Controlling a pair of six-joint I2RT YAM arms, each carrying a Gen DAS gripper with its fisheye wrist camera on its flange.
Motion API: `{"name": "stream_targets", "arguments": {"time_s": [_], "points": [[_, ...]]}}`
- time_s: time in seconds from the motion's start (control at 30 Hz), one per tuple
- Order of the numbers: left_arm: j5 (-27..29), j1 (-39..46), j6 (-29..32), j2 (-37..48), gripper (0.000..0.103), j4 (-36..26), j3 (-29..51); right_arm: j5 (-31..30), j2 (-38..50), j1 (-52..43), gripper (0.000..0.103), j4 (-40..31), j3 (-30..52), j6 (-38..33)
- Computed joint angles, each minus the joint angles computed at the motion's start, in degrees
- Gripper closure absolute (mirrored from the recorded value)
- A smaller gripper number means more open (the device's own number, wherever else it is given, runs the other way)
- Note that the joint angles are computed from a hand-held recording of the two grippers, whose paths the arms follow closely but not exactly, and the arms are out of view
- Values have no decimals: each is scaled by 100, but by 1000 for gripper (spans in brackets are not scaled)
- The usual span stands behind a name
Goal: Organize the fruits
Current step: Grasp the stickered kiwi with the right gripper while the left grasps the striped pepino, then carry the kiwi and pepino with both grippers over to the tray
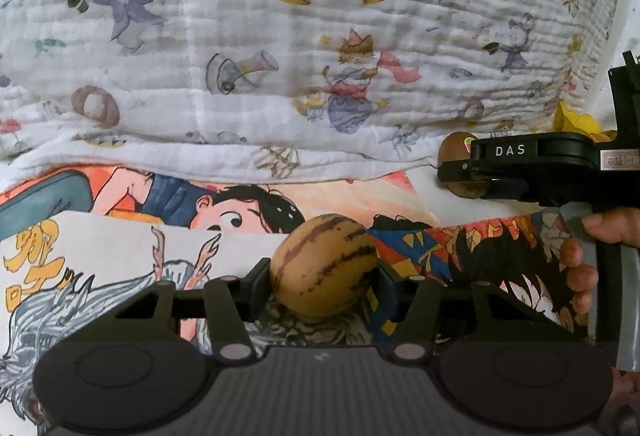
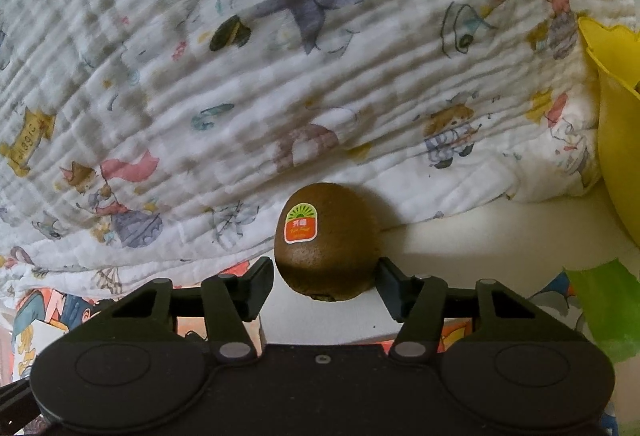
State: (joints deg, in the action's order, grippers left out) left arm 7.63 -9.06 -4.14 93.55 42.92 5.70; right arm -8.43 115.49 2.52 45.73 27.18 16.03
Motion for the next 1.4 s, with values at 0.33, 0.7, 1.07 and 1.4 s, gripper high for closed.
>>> {"name": "stream_targets", "arguments": {"time_s": [0.33,0.7,1.07,1.4], "points": [[-338,-211,-106,279,46,277,147,254,138,104,46,174,42,193],[-469,-289,-62,470,47,643,92,246,345,235,48,934,-338,235],[-416,-263,-82,202,47,753,-196,-217,639,309,48,2113,-1039,381],[-336,-198,-89,-311,47,462,-359,-479,972,504,48,3107,-1573,607]]}}
